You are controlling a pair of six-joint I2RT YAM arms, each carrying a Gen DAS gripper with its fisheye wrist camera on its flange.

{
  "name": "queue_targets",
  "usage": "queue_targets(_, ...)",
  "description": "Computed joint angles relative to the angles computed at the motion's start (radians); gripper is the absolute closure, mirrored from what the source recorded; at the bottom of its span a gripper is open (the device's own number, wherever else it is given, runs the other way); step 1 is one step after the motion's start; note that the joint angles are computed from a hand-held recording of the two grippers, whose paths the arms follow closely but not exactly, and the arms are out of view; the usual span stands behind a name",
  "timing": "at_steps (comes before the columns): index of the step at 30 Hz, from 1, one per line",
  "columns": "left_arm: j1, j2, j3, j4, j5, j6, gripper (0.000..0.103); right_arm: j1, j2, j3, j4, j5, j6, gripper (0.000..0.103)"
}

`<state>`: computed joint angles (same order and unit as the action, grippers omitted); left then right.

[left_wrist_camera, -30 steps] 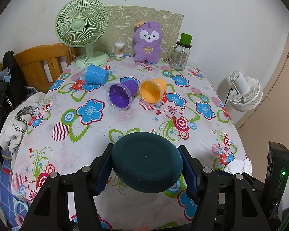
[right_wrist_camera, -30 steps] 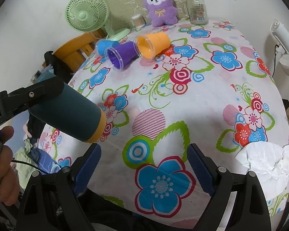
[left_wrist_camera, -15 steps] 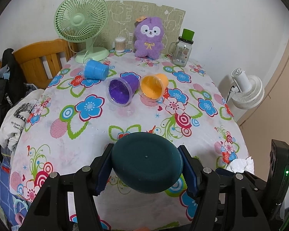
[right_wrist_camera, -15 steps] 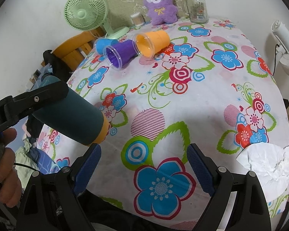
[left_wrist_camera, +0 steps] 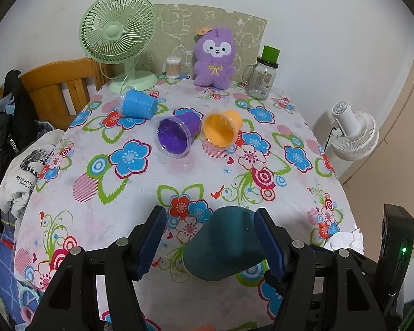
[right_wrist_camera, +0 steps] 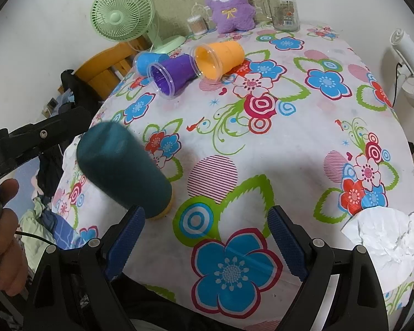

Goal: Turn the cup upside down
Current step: 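Lower the teal cup rim-down onto the tablecloth with the left gripper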

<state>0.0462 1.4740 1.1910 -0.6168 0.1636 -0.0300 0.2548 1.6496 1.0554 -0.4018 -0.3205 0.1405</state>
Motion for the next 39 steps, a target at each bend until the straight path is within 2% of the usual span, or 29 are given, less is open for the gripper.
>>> queue_targets(28, 0.057, -0.049, -0.028, 0.01, 0.03, 0.008, 0.035, 0.032, -0.04, 0.009, 0.007, 0.035, 0.026, 0.011)
queue_targets(39, 0.113, -0.095, -0.06, 0.04, 0.031, 0.012, 0.033, 0.077, -0.08, 0.052, -0.003, 0.083, 0.033, 0.011)
